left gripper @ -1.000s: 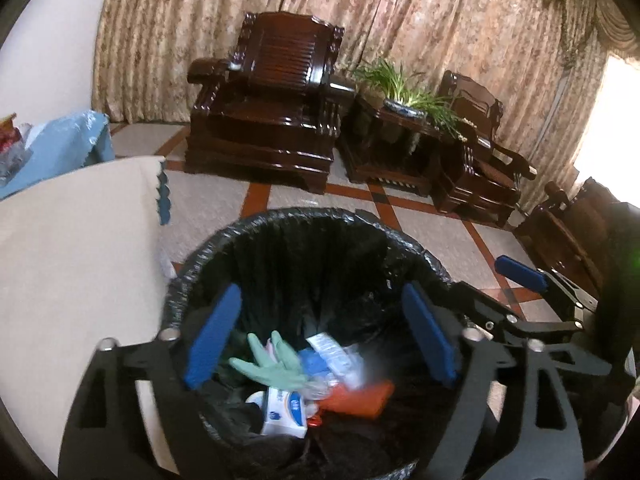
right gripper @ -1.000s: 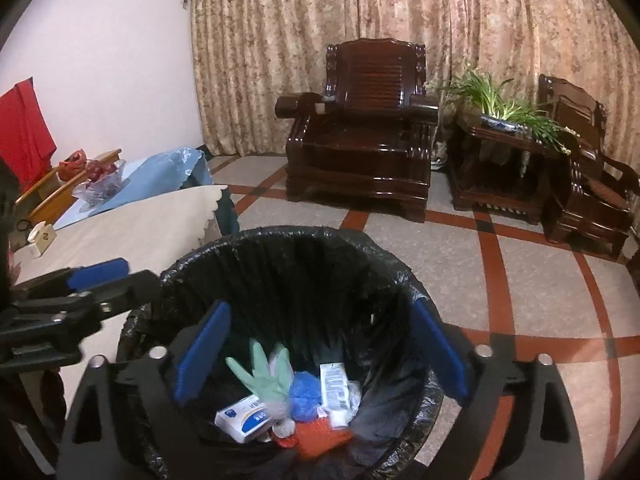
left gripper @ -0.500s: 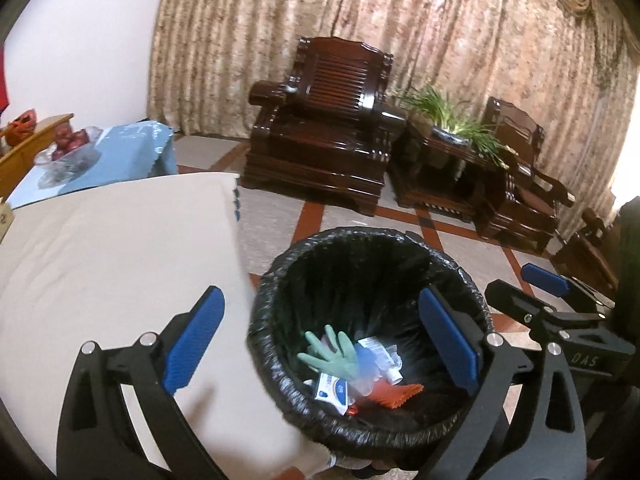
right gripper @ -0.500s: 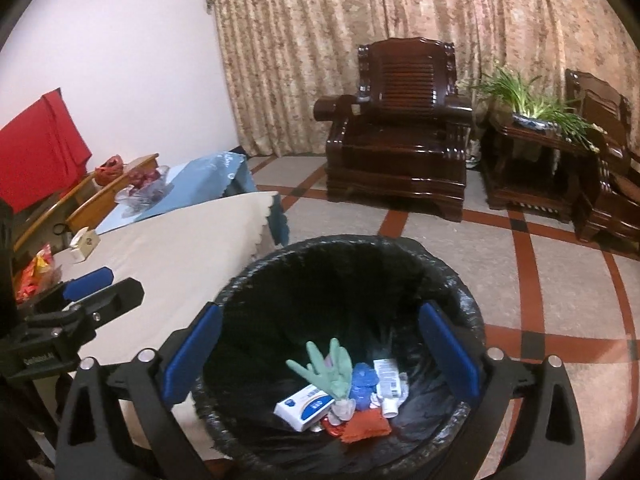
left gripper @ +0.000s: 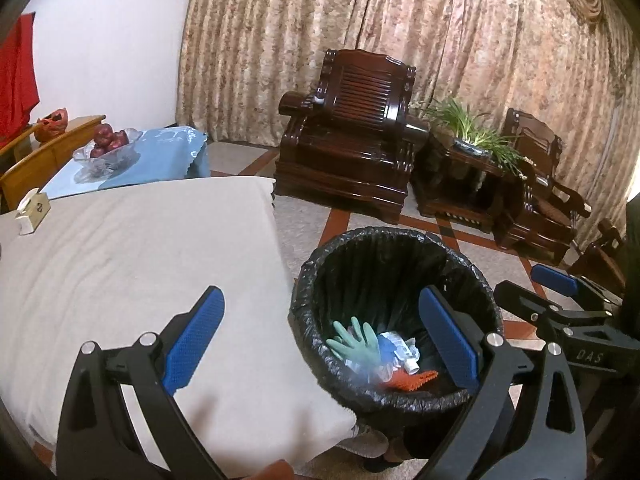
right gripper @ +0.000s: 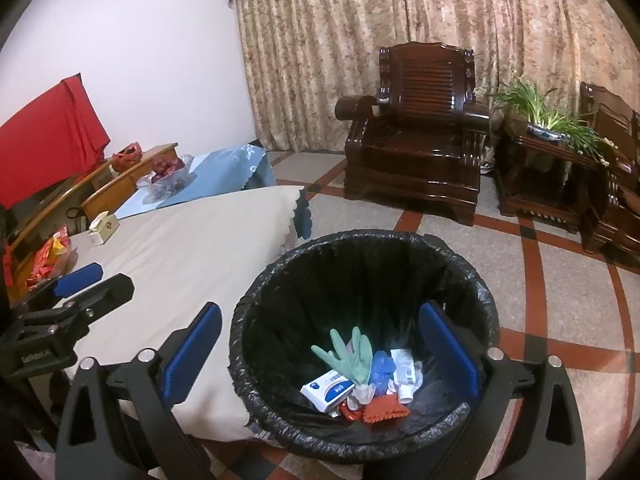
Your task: Collect trash
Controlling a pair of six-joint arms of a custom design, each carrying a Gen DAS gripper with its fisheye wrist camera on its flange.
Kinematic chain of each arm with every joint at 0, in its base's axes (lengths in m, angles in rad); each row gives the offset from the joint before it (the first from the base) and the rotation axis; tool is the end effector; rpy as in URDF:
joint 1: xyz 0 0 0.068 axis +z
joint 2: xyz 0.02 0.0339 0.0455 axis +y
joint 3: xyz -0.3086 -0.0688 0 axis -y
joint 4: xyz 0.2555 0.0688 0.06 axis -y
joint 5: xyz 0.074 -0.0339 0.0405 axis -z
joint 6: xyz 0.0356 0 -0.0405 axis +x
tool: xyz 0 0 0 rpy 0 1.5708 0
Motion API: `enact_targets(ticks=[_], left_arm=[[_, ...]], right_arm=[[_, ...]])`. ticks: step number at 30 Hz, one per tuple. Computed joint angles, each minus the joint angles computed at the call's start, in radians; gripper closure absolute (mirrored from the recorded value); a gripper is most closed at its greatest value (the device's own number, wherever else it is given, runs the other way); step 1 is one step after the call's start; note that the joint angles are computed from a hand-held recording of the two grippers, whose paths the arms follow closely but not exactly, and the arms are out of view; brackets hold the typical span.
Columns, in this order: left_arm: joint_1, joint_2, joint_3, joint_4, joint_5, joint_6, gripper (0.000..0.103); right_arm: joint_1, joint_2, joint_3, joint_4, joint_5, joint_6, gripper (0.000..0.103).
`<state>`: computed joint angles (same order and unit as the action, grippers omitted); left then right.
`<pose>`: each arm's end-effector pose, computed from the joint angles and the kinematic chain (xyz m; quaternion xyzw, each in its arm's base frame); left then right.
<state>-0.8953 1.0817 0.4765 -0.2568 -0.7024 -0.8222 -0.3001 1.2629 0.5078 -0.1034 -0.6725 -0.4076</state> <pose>0.1337 -0.1301 0.2131 -0.0871 0.8844 -0.0359 0.4572 0.2169 -0.0439 0.1991 -0.1624 0.8773 0.1760 0.4159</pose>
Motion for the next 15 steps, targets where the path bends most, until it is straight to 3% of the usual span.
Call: enact_targets(ticks=[15], left_arm=[[-0.065, -0.036, 0.001, -0.11, -0.102, -0.09, 0.008]], right_arm=[[0.027, -0.039, -0.017, -0.017, 0.023, -0.007, 0.006]])
